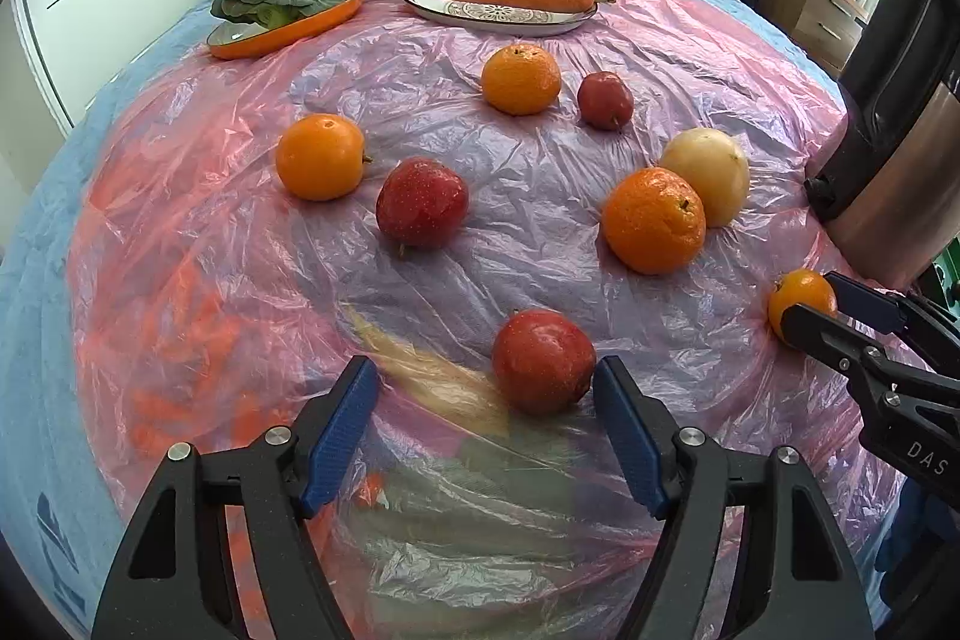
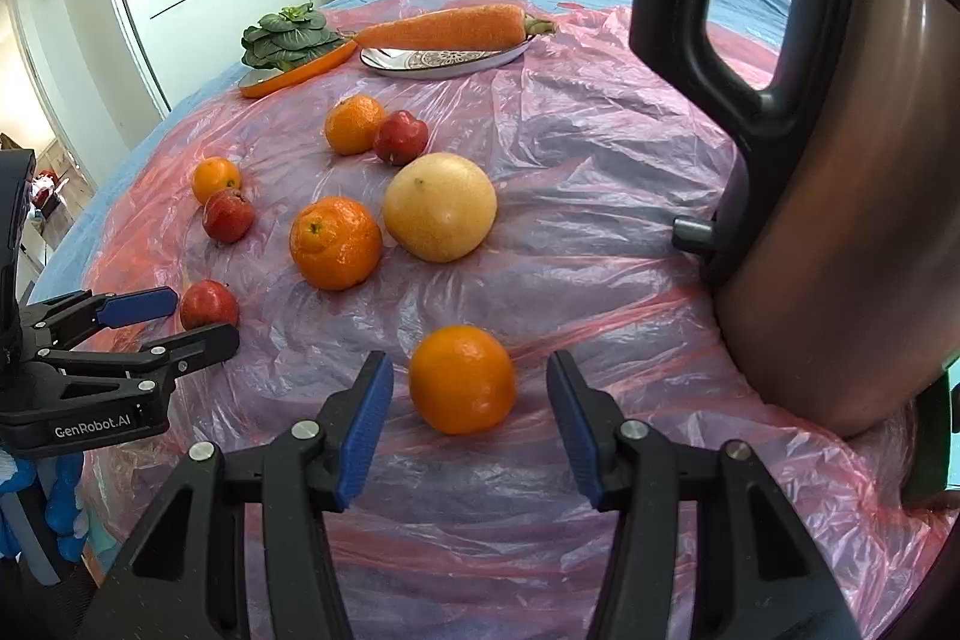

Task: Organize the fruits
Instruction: 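Grasp a red apple with the left tool while the right tool grasps an orange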

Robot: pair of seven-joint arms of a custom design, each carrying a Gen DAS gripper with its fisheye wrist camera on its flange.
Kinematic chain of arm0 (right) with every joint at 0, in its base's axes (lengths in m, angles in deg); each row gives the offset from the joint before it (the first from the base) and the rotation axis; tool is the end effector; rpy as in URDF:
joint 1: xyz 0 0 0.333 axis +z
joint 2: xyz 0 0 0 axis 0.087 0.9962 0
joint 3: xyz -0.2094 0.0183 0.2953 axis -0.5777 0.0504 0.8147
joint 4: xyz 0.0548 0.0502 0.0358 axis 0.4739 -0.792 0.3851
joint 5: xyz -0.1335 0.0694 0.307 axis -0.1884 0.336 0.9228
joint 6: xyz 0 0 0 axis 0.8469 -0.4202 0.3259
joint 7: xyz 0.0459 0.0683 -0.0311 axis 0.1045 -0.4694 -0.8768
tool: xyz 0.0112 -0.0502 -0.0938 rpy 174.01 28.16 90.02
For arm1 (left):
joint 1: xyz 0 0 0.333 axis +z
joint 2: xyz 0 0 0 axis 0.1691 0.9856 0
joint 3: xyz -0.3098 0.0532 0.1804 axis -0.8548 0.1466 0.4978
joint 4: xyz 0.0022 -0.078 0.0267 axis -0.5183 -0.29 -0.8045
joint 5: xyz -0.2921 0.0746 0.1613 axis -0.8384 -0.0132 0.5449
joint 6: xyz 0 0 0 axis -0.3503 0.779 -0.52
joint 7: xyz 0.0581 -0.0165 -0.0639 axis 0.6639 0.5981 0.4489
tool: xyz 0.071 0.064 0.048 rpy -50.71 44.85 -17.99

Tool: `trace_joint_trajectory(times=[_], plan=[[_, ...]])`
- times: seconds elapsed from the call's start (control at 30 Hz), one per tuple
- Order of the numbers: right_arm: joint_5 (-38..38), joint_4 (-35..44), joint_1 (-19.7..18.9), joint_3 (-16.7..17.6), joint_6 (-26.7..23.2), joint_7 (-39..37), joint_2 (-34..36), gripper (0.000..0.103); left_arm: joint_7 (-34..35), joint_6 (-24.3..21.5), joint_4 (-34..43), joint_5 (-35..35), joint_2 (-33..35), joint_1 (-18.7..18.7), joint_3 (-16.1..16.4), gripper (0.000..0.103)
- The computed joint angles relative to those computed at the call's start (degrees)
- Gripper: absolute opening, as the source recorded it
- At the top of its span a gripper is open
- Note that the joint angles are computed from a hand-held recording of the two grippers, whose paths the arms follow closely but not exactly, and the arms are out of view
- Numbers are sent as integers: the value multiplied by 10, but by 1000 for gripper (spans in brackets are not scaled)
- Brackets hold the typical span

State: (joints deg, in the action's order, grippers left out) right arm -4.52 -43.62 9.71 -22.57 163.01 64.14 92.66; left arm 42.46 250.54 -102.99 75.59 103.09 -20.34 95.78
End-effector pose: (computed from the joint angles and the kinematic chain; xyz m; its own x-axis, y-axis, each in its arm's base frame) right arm 0.7530 0.2105 0.2674 0.7620 -0.6378 -0.1120 -0.5564 -0.5563 -0.6172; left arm 0.6431 -0.0867 0.2509 0.4665 -0.8828 0.0552 -0.7332 -0.4209 -0.5342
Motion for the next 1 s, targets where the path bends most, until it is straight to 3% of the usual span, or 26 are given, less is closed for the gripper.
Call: trace_joint_trajectory(times=[0.1,0.27,0.4,0.5,0.67,1.0], plan=[[-5,8,3,0,-8,-2,7,94,-2,2,1,-1,5,-6,8,57],[-15,-2,9,-2,-6,-19,7,79,5,5,2,-4,8,-4,6,46],[-15,10,8,-2,-21,-16,13,60,12,5,2,-7,6,4,-2,35],[-11,26,6,-2,-43,-11,20,60,14,2,1,-8,4,5,-3,29],[1,35,5,-5,-61,-8,20,59,14,7,-7,-10,-2,0,1,28],[23,-31,-5,-1,-34,-28,-27,59,15,27,-42,-28,-19,-45,41,28]])
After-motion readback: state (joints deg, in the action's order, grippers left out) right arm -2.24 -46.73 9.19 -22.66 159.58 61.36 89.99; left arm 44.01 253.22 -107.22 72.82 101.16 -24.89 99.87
